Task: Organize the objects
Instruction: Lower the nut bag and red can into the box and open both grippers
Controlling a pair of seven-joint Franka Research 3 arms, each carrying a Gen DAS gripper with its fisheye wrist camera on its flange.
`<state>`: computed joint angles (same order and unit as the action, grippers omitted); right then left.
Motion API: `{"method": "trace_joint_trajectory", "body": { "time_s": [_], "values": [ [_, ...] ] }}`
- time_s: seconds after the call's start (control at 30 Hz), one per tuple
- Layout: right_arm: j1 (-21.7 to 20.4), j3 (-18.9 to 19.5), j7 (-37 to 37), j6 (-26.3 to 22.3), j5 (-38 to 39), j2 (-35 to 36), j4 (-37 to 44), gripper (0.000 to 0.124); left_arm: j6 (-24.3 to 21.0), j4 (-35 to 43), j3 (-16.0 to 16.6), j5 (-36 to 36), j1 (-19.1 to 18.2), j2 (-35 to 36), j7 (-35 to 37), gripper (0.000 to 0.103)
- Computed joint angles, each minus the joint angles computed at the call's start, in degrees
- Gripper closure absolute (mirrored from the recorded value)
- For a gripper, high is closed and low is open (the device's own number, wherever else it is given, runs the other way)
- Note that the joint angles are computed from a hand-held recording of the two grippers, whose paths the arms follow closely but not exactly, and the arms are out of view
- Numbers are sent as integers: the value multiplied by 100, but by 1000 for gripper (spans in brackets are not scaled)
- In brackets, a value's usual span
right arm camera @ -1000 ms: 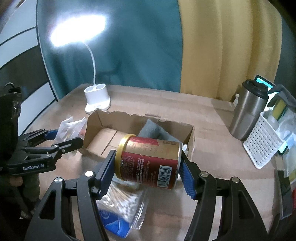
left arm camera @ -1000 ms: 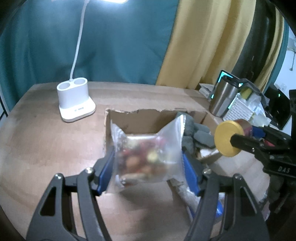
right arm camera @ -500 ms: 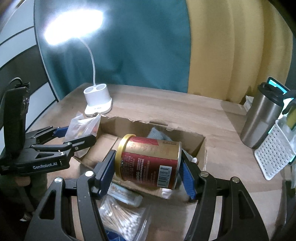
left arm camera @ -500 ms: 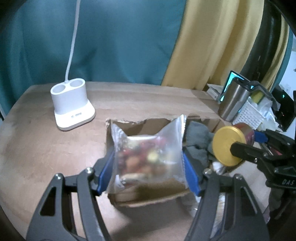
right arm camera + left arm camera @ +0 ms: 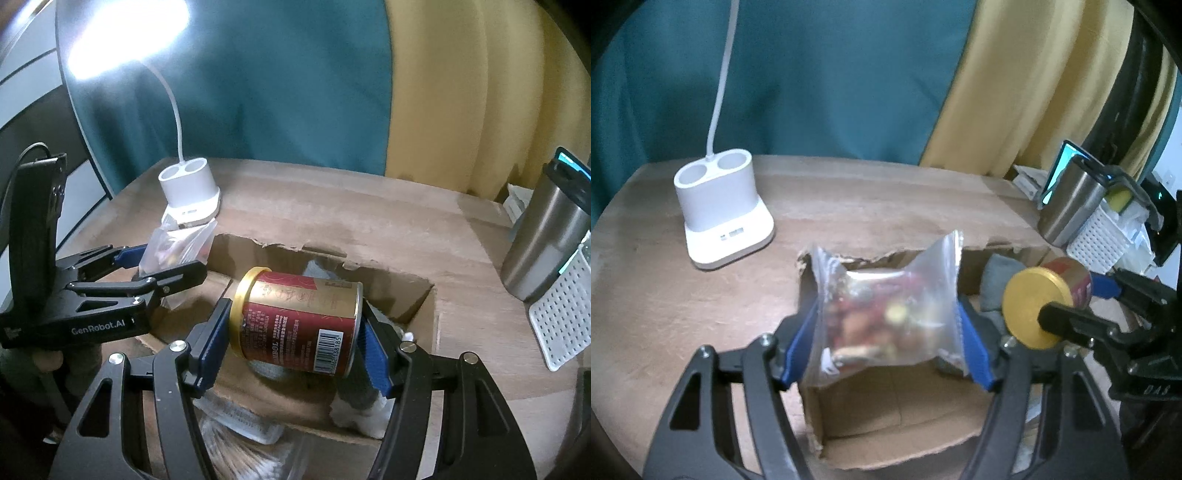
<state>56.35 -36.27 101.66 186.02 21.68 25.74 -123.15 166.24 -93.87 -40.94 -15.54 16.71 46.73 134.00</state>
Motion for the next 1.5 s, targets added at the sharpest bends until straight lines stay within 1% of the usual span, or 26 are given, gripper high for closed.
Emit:
{"method": "trace_joint_trajectory", "body": {
  "time_s": [0.07, 0.13, 0.17, 0.3, 0.4, 0.5, 0.57, 0.67, 0.8, 0.9, 1.07, 1.13, 1.3, 1.37, 1.43, 1.5],
  "values": [
    [-25, 13, 27, -57, -3, 40, 54, 57, -69, 57, 7, 7, -17, 18, -11, 31],
    [-12, -13, 97, -93, -35, 74, 91, 57, -71, 108, -5, 6, -25, 66, 45, 24],
    [17, -47, 145, -118, -53, 96, 112, 57, -82, 142, -4, 7, -36, 88, 62, 24],
    [279, -332, 412, -232, -166, 180, 139, 57, -218, 234, -25, -66, -23, 110, 118, 23],
    [455, -521, 645, -319, -317, 231, 163, 57, -262, 183, -162, -218, 146, 89, 309, 23],
    [545, -602, 857, -380, -502, 260, 214, 57, -205, 22, -304, -403, 350, 5, 522, 23],
    [486, -532, 947, -387, -630, 258, 254, 57, -89, -131, -399, -511, 501, -64, 643, 23],
    [379, -381, 1057, -453, -811, 294, 369, 57, -32, -285, -514, -635, 732, -133, 758, 23],
    [145, -82, 1269, -556, -1033, 356, 531, 57, -6, -385, -471, -690, 831, -195, 755, 23],
    [43, 32, 1484, -609, -1189, 399, 592, 57, 35, -473, -461, -719, 900, -235, 757, 23],
    [-177, 247, 1809, -721, -1436, 460, 709, 57, 129, -694, -579, -759, 1114, -306, 809, 23],
    [-190, 265, 1957, -780, -1561, 488, 742, 57, 166, -772, -630, -762, 1188, -326, 806, 23],
    [-116, 182, 2283, -655, -1809, 455, 639, 57, 304, -1020, -857, -725, 1447, -372, 829, 23],
    [85, -19, 2389, -592, -1844, 461, 556, 56, 370, -1115, -970, -677, 1560, -374, 816, 23],
    [341, -260, 2456, -514, -1832, 447, 428, 48, 427, -1219, -1093, -601, 1677, -373, 789, 21],
    [650, -538, 2477, -416, -1751, 413, 254, 47, 489, -1352, -1226, -508, 1807, -381, 747, 20]
  ]
}}
